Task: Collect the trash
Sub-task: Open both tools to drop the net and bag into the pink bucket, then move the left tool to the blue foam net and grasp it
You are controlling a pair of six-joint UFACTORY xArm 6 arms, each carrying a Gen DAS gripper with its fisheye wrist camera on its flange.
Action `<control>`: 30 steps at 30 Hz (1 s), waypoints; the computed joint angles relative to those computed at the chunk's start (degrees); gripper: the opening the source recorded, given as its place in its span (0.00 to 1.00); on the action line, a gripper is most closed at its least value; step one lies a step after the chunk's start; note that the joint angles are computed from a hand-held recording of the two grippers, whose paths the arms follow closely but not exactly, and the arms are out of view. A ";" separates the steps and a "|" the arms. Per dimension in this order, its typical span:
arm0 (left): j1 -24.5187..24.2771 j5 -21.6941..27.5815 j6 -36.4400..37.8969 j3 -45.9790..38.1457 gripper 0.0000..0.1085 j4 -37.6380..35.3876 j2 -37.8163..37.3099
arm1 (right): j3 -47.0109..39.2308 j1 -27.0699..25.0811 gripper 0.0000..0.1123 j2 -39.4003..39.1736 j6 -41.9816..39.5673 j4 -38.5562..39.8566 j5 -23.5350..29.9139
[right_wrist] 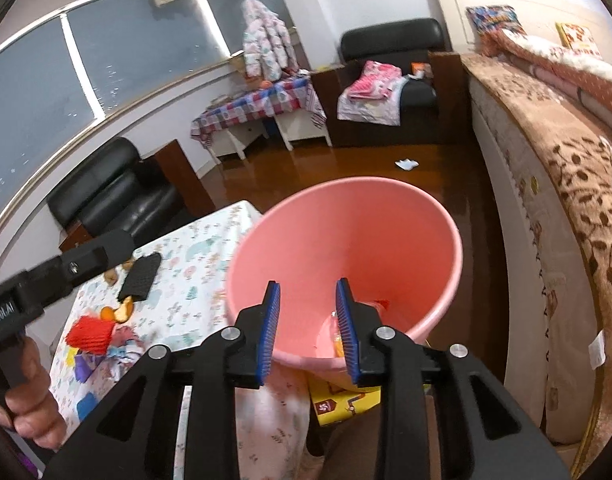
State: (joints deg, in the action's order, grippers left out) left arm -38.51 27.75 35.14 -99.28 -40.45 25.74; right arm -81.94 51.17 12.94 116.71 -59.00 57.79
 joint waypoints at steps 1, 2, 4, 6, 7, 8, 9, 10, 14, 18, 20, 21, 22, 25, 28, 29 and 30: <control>0.31 -0.39 0.20 1.12 0.44 -0.16 -1.04 | -0.59 0.48 0.26 0.25 0.26 -0.53 0.22; 0.61 -1.14 0.56 2.78 0.44 -0.39 -2.45 | -1.17 0.82 0.26 0.57 0.36 -0.75 0.35; 1.05 -2.92 1.32 6.02 0.44 -0.74 -5.06 | -2.94 1.74 0.26 1.61 -0.15 -1.06 0.63; 1.72 -4.56 2.04 9.47 0.44 -1.22 -8.01 | -4.82 2.56 0.26 2.79 -1.16 -0.95 0.99; 2.23 -5.44 2.83 11.58 0.44 -2.00 -9.81 | -6.25 3.05 0.26 3.70 -2.16 -0.81 1.07; 2.71 -6.16 3.55 13.48 0.44 -2.60 -11.43 | -6.73 3.29 0.26 3.98 -2.57 -0.88 0.95; 3.02 -6.78 3.82 14.95 0.44 -2.78 -12.67 | -7.75 3.64 0.26 4.66 -3.01 -0.95 0.90; 3.67 -7.69 4.37 17.25 0.44 -3.12 -14.60 | -8.72 3.94 0.26 5.28 -3.53 -1.05 0.63; 6.21 -9.75 5.48 24.35 0.44 -3.22 -20.47 | -13.13 5.04 0.26 8.36 -6.40 -0.97 -0.54; 9.25 -10.06 3.91 31.20 0.44 -0.07 -25.88 | -16.22 5.52 0.26 10.97 -8.67 -0.27 -2.79; 10.51 -10.03 3.27 34.37 0.44 2.10 -28.10 | -17.38 5.43 0.26 12.07 -9.98 0.48 -4.53; 11.12 -10.17 3.14 36.01 0.44 3.07 -29.13 | -17.79 5.40 0.26 12.51 -10.33 0.69 -5.35; 11.45 -10.35 2.72 37.81 0.44 4.08 -30.21 | -18.10 5.35 0.26 12.84 -10.73 0.99 -6.00; 13.35 -9.19 1.39 42.19 0.44 6.41 -32.73 | -19.32 5.18 0.26 14.00 -11.95 2.09 -7.75; 14.57 -7.21 -0.06 44.70 0.44 8.68 -34.06 | -20.01 4.98 0.26 14.96 -12.84 3.10 -9.94; 15.08 -6.15 -0.72 45.49 0.44 9.70 -34.44 | -20.35 5.00 0.26 15.31 -13.10 3.37 -10.30; 15.59 -5.05 -0.93 46.13 0.44 10.26 -34.78 | -20.79 5.02 0.26 15.72 -13.62 3.87 -10.75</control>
